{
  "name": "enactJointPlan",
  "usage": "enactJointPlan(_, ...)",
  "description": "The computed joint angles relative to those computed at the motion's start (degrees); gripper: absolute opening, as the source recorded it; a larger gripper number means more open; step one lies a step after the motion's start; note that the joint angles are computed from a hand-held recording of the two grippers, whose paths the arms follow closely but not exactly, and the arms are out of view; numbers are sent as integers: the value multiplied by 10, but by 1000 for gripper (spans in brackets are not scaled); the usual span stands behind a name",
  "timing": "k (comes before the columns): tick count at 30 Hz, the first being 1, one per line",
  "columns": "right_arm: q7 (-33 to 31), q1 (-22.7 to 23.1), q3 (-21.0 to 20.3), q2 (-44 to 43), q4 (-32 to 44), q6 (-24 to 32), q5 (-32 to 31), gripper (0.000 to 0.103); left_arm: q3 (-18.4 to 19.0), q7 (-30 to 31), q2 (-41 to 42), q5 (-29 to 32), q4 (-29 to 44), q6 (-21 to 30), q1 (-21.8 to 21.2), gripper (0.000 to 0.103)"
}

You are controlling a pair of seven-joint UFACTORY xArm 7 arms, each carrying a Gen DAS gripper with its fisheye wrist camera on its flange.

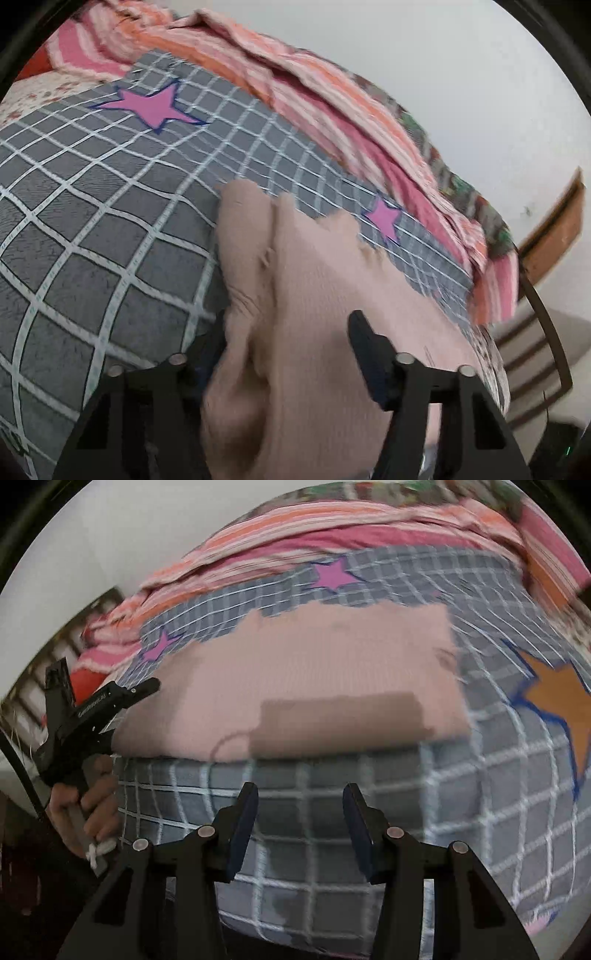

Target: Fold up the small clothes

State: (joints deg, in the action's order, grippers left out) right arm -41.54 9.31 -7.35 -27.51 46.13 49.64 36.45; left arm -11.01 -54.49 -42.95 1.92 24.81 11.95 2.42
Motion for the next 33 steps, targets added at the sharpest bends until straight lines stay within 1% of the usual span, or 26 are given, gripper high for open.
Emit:
enactJointPlan(1,0,-5,-8,2,1,2,1,48,-3,-5,7,0,8,12,8,44)
enactJointPlan(3,-2,-16,-23,13,9,5,7,48,6,6,25,4,27,26,4,30)
enactJointPlan(4,-5,-21,-30,20,14,7,12,48,6,9,27,9,34,31,5,27)
enactJointPlan(6,-11,-35,-39,29,20,4,22,48,-6,4,25,19,52,50,15,24)
enactJointPlan(8,-23,-46,-48,40,27,-1,33,48,-16,-3,24,28,69,57,20,24)
enactJointPlan(10,-33,-55,-53,50,34,2,46,48,-33,-12,32,42,103,88,29,23)
enactJointPlan(12,-46,-64,-63,64,46,17,66,48,-49,-24,48,58,140,106,34,23)
enactJointPlan(14,-59,-74,-69,78,55,37,85,48,-77,-44,74,84,194,139,46,22)
enactJointPlan(15,-65,-81,-69,83,58,44,92,48,-85,-53,82,98,211,151,48,22)
enactJointPlan(17,-73,-95,-68,92,64,56,103,48,-119,-78,117,138,273,196,60,22)
enactJointPlan(18,-76,-102,-68,96,67,61,109,48,-143,-89,148,163,318,220,67,22)
enactJointPlan(19,-77,-110,-68,98,69,67,113,48,-153,-98,168,180,342,228,67,22)
enactJointPlan(22,-81,-134,-71,107,80,78,122,48,-205,-136,257,246,436,259,70,22)
enactJointPlan(24,-82,-150,-72,109,86,77,122,48,-238,-169,320,291,487,271,62,22)
enactJointPlan(26,-85,-163,-73,109,90,73,117,48,-265,-202,389,343,533,281,42,22)
enactJointPlan(27,-85,-168,-73,110,92,71,115,48,-269,-209,414,360,549,286,30,22)
enactJointPlan(28,-84,-173,-74,111,94,70,113,48,-276,-219,457,384,575,297,11,22)
enactJointPlan(29,-83,-179,-75,113,95,69,110,48,-275,-217,481,389,591,309,-5,22)
enactJointPlan(30,-81,-182,-75,115,97,70,108,48,-278,-200,525,378,626,342,-26,24)
enactJointPlan(31,-80,-186,-75,119,99,71,105,48,-276,-189,545,369,642,357,-39,25)
enactJointPlan(32,-78,-189,-75,120,100,72,101,48,-273,-178,554,367,643,349,-48,33)
enactJointPlan(33,-78,-192,-75,122,103,75,100,48,-267,-174,551,369,638,335,-53,43)
